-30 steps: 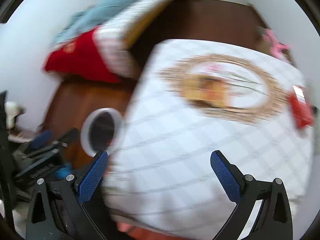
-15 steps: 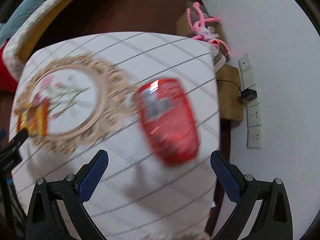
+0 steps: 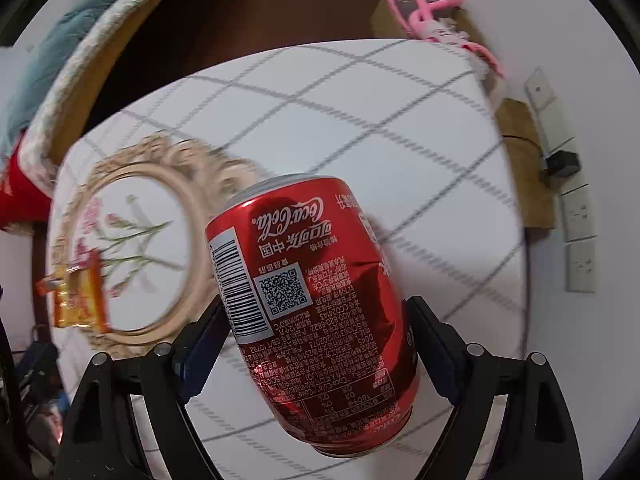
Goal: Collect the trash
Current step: 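Grasp the yellow snack bag with the left tool while the right grasps the red cola can, then carry the snack bag and cola can over the white bin and open both tools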
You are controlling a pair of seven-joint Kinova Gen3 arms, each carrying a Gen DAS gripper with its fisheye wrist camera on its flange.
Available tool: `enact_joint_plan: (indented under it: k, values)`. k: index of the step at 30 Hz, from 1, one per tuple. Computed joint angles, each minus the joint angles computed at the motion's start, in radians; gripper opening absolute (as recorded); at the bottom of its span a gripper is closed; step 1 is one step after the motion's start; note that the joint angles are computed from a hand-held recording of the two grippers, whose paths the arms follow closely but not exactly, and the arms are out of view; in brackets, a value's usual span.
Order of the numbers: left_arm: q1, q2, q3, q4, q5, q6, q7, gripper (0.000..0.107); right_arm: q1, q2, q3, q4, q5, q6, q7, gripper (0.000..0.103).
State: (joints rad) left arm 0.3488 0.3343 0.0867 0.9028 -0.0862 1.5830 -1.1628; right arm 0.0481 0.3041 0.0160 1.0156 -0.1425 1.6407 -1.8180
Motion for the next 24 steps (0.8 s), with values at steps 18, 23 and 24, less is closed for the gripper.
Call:
enact_joint_plan:
  k: [18, 23, 24]
  values:
    - [0.117, 0.075, -0.031, -0.087, -0.108, -0.028, -0.093, 0.004, -0.208, -0.073, -0.039, 0.067, 0.131, -0.054, -0.196, 0.087]
    - [0.158, -0.037, -0.025, 0.013, -0.217, -0.083, -0.111, 0.003, -0.261, -0.136, -0.057, 0.083, 0.173, -0.057, -0.259, 0.087]
    - [0.15, -0.047, -0.021, 0.018, -0.226, -0.088, -0.12, 0.003, -0.271, -0.149, -0.063, 0.083, 0.179, -0.056, -0.269, 0.086]
